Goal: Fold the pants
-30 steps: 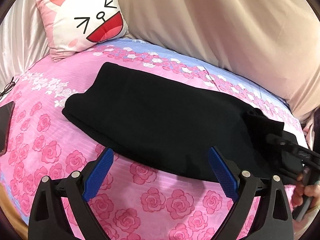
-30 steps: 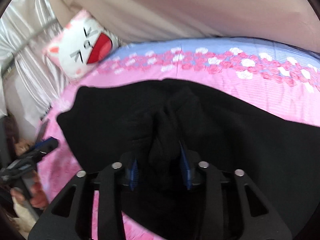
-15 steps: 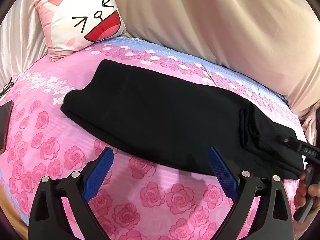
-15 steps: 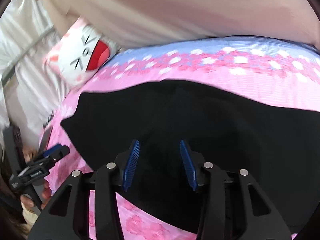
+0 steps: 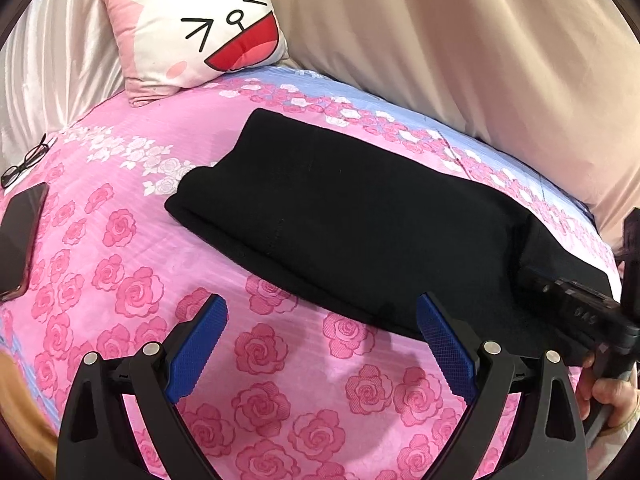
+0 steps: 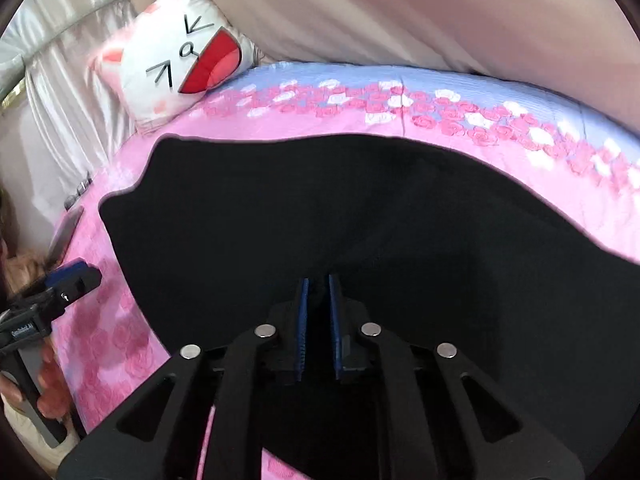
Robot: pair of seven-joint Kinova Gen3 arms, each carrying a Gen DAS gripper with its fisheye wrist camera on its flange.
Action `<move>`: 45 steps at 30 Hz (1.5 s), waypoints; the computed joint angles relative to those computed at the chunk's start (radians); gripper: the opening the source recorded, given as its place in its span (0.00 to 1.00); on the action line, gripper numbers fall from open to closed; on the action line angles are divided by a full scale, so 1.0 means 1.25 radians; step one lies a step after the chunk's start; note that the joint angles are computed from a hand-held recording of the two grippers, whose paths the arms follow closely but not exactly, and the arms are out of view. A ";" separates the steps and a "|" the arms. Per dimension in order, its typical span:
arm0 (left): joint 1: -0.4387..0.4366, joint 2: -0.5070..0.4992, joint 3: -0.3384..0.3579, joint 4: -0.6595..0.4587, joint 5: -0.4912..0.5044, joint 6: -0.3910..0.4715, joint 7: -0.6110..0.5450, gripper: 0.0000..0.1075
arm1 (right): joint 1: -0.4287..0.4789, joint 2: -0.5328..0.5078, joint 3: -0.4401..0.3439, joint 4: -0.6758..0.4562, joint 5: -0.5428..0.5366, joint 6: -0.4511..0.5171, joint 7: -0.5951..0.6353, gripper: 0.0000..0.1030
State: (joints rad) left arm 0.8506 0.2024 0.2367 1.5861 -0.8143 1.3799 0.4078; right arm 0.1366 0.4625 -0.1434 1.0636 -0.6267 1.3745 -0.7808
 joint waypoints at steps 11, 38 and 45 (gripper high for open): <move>-0.015 -0.005 -0.003 0.011 0.018 0.000 0.016 0.88 | 0.078 0.033 0.025 -0.073 -0.041 -0.002 -0.110 0.17; -0.211 -0.229 -0.002 0.282 0.016 -0.272 0.321 0.89 | 0.149 -0.035 0.036 0.028 -0.092 -0.032 -0.031 0.18; -0.288 -0.145 0.011 0.183 0.049 -0.257 0.145 0.85 | 0.195 -0.045 0.072 0.056 -0.080 -0.077 -0.028 0.38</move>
State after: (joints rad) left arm 0.4903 0.0210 0.2510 1.8146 -0.7531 1.0592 0.5893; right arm 0.3807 0.4065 -0.0536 1.1331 -0.7272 1.2783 -0.8153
